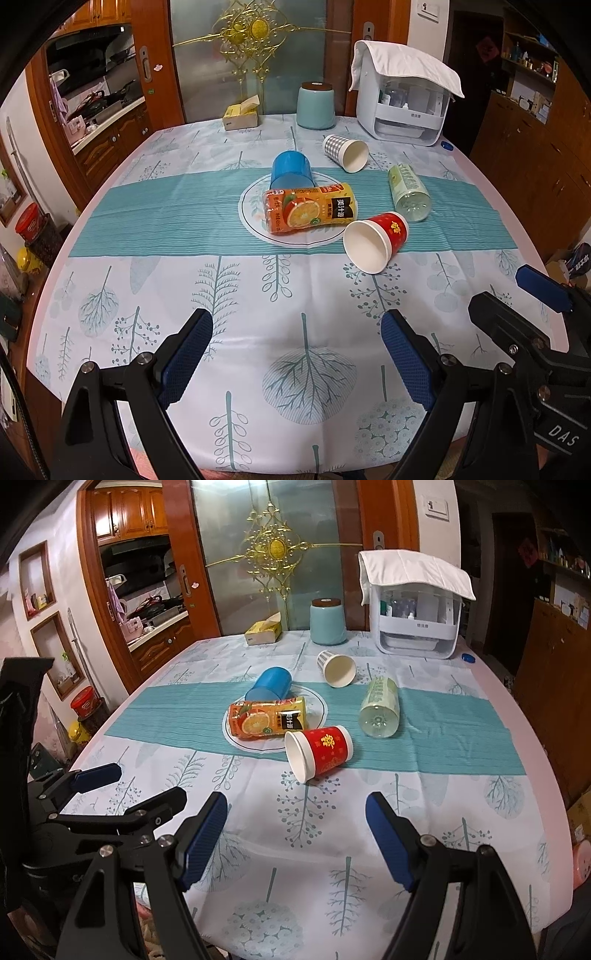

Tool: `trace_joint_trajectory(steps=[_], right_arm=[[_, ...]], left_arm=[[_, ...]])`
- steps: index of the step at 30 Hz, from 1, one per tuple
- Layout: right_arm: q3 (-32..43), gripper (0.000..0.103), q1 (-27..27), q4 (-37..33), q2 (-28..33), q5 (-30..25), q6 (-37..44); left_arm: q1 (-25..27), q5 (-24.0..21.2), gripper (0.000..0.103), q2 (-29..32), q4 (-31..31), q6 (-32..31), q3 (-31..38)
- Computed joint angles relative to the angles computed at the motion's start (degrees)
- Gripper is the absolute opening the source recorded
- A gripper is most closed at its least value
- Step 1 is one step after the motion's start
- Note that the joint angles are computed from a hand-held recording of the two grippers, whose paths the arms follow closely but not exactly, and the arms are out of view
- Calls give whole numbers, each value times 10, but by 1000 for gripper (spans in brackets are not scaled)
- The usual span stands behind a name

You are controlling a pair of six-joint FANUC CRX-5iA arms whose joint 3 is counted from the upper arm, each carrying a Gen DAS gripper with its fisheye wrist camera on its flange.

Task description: Flip cup upright

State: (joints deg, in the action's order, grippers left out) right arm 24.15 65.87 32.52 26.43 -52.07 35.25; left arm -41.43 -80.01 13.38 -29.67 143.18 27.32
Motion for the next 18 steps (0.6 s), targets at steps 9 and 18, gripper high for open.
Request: trace_joint_trajectory(steps=[9,18], right_arm=[[-7,78,5,25,-1,11,3],[-2,78,-3,-13,0,28,28]], left_arm=[[5,9,91,-2,4,-1,-7],[10,13,91,0,10,-8,-7]])
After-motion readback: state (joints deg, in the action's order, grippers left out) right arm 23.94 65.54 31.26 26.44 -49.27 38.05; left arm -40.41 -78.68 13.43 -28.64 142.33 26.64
